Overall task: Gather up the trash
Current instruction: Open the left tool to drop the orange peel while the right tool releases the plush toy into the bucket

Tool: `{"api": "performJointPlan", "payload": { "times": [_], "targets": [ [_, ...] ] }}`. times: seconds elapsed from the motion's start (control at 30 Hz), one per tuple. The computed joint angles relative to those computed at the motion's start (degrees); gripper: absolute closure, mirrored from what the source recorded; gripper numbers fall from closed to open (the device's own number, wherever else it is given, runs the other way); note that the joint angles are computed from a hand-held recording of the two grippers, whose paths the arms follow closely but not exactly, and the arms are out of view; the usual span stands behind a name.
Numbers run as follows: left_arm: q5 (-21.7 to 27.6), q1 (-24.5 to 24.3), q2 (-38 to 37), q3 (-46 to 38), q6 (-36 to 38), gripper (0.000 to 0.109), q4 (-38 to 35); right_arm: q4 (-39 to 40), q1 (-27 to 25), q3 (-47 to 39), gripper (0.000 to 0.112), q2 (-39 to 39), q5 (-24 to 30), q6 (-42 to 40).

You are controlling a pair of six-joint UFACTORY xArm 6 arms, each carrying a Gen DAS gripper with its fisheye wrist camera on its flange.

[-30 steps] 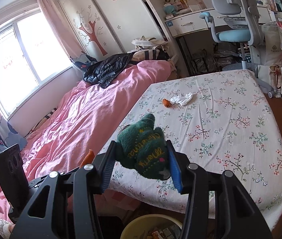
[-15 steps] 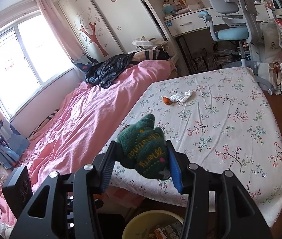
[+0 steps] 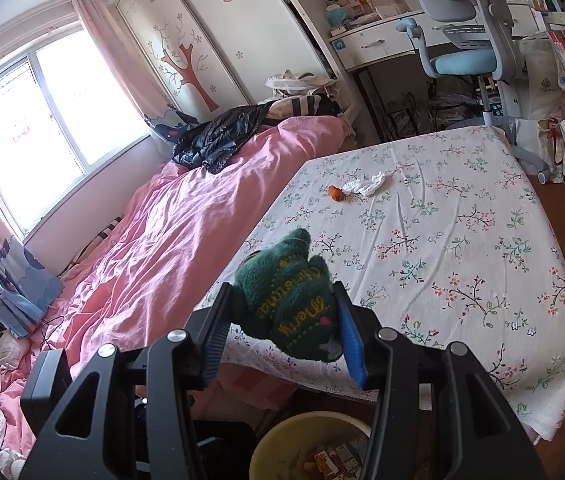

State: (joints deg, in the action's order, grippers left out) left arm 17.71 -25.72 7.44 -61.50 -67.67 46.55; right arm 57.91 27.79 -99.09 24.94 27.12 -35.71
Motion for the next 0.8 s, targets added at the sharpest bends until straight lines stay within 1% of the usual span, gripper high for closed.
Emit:
{"api": "performJointPlan", "payload": {
  "times": [0.1,0.17,0.3,0.53,0.8],
  "targets": [
    [1.72,0.81,-1.12,0.20,-10.03,0.034,7.82,-0.05,0.09,0.60,0.064,-0.33,0.06,-0.03],
    [2.96,1.26,-1.66,0.27,-15.08,0.033,11.12,-0.32,0.25,0.99,0.064,-0.51,0.07,0.06],
    [5.16,2.15,-2.46,0.26,-20.94,0.029,14.62,-0.76,0.51,2.08,0.064,-1.04,0.36,0.18],
    [6.77,3.13,-3.87,1.10,-28.22,0.026,19.20,-1.14,1.29,5.54,0.063,-2.87,1.31,-0.33],
    [6.93,3.83,-4.59,1.86,-31.15,0.025,20.52,-3.50,2.89,9.55,0.063,-4.73,3.49,-0.44]
  ]
}}
